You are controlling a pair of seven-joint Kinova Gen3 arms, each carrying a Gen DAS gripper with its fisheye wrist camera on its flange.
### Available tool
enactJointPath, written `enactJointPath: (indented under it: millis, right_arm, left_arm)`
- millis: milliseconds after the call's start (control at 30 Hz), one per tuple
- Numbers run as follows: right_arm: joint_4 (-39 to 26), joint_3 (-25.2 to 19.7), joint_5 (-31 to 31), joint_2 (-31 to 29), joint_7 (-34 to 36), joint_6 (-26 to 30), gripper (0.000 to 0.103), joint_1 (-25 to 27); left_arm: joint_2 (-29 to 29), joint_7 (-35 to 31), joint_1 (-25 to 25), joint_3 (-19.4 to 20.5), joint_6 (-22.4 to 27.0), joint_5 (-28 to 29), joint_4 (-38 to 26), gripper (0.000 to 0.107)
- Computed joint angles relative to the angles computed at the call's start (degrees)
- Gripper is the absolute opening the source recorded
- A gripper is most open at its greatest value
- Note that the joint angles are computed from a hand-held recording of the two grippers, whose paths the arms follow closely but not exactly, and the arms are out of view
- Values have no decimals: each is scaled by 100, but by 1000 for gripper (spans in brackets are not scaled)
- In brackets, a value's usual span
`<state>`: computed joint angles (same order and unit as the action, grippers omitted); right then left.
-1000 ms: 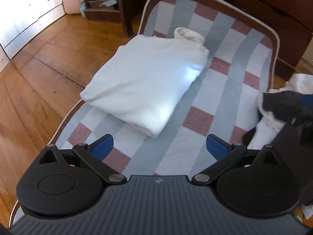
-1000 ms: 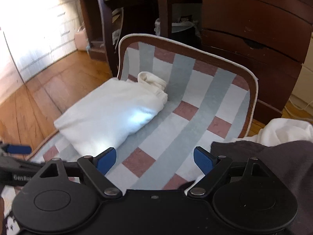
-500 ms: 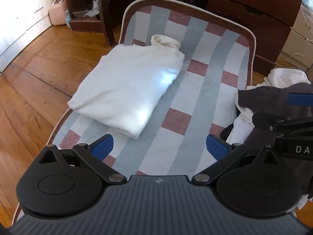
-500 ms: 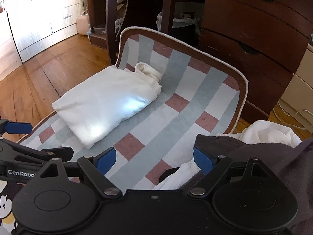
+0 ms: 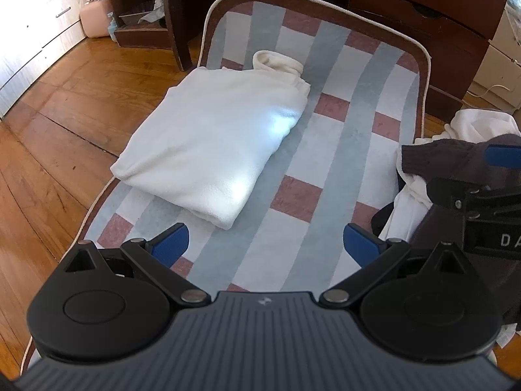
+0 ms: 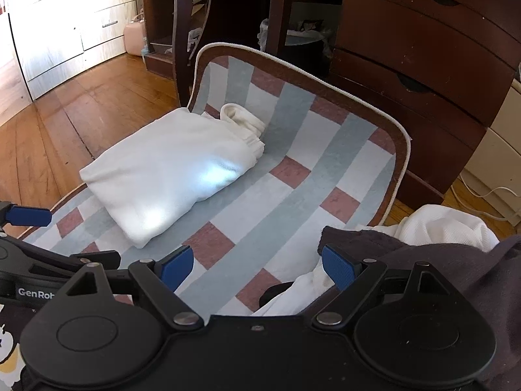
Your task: Fold clothes
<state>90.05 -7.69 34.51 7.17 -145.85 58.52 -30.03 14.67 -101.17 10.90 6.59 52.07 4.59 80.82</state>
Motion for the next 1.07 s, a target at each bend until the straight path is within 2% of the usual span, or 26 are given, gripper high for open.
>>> enactJointPath:
  millis: [333,567,833,1067]
  right_arm:
    - [-45,21,11,78,75,30,89,1]
    - [-63,46,301,132,-143,219,89,-164]
    - [-111,31,258,167,-27,251,89,-186]
    - [-198,50,187,293,122,313,89,-231]
  left_arm:
    - [64,81,-18,-33,-27,-41,2,103]
    - [80,117,24,-40,-89,-148,47,103]
    - [14,45,-26,-33,-101,-135,128,103]
    - [-27,64,47,-74,-111,-354,195,103]
